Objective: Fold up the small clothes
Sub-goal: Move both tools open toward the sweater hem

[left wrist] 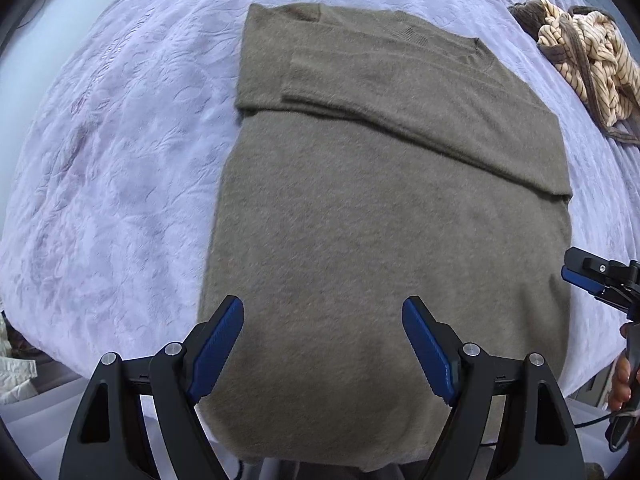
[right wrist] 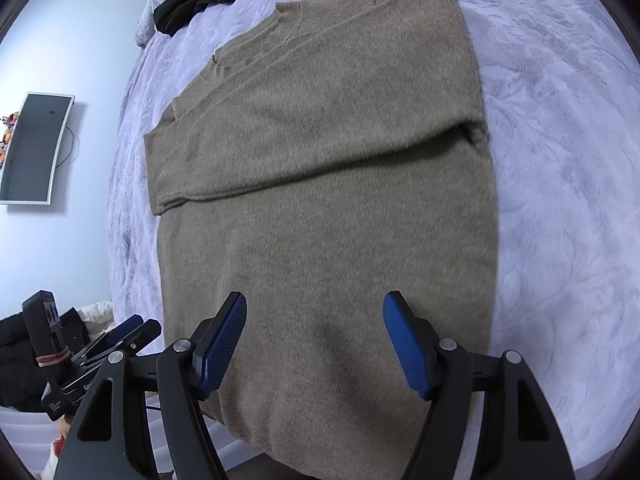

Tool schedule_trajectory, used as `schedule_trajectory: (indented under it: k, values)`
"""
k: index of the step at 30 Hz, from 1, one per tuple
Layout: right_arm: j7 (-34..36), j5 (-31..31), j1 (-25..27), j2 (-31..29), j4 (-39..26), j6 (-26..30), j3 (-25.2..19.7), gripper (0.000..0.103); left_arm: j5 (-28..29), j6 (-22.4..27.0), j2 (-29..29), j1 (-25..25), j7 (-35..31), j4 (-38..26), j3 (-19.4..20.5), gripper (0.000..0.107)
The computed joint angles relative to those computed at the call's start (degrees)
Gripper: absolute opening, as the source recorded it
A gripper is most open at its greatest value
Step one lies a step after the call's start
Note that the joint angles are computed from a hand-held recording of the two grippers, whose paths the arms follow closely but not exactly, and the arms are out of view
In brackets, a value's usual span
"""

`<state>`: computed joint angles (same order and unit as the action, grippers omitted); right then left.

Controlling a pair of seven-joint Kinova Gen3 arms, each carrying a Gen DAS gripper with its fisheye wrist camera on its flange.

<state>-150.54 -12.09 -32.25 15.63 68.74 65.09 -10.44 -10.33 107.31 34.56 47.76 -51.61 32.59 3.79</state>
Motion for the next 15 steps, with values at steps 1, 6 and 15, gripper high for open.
schedule_trajectory:
  k: [1, 6, 15]
  values:
    - [-0.83, 0.22, -0.6, -0.17, 0.34, -0.43, -0.1, 0.074, -0.42, -0.66, -1.15, 0.26, -0.19, 2.01, -0.17, 0.082]
    - [-5.41, 2.61, -4.18, 0.35, -0.53, -0.15, -0.38, 0.074, -0.54, -5.88, -7.06, -0.76, 0.33, 11.96, 1.23, 0.082]
    - [-14.19, 8.8, -11.16, 0.42, -2.52, 0.15, -0.73, 0.074, -0.82, -13.35, -15.19, -2.64, 2.88, 24.63, 4.85, 0.091]
